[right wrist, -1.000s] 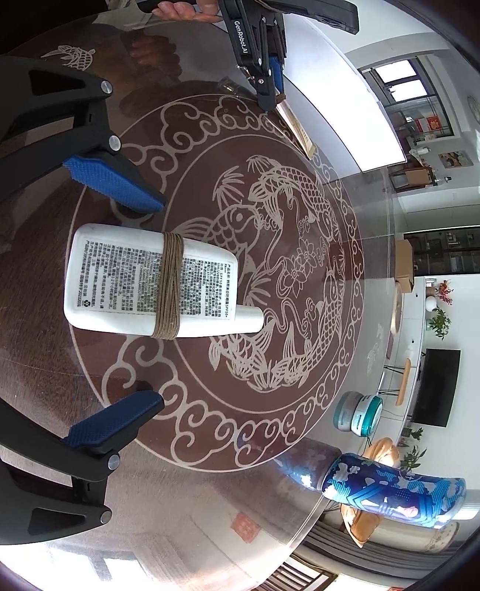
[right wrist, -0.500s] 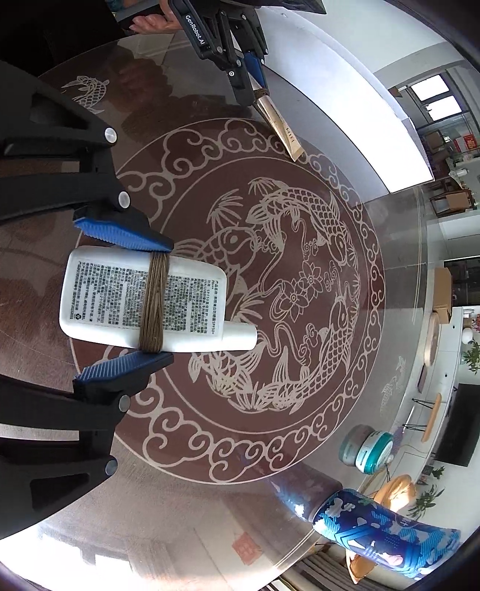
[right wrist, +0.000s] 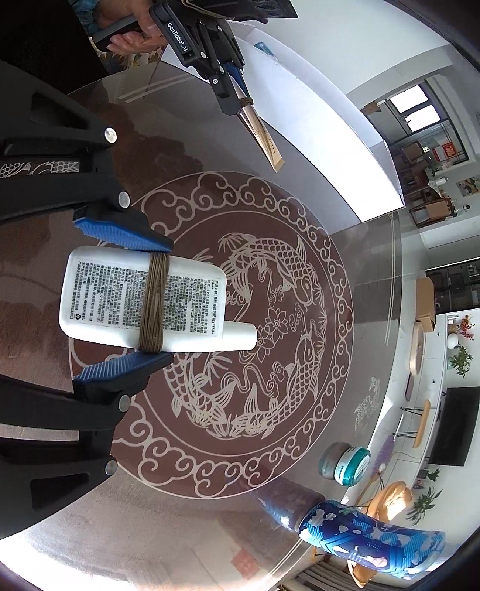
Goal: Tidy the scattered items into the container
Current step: 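Carry the gold tube and white bottle over into the white container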
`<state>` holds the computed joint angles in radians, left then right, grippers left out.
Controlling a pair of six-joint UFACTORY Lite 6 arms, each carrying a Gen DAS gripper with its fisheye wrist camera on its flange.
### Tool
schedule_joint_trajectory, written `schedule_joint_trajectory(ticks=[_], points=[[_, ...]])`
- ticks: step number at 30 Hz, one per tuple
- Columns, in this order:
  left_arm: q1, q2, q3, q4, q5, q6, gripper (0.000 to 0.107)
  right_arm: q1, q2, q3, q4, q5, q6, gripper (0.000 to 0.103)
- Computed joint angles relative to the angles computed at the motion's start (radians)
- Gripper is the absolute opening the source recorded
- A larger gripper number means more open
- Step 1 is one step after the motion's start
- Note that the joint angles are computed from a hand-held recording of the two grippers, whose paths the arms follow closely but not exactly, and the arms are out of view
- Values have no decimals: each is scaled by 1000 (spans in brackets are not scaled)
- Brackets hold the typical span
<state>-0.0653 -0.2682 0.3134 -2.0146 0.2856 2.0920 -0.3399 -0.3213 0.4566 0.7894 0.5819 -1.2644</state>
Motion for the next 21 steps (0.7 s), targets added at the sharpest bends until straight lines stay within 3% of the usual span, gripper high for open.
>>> schedule_joint_trajectory(ticks=[6,11,17,21], points=[[74,-92,-56,193,40,-175,29,99,7,-58,20,-73,28,54],[239,-202,-34,569,185,-521,29,201,1,14,-37,-51,177,54],[646,-184,168,822,484,-630,29,560,56,330,-360,-31,676,54],[817,13,392,851,508,-589,29,831,248,664,-558,-5,962,54]])
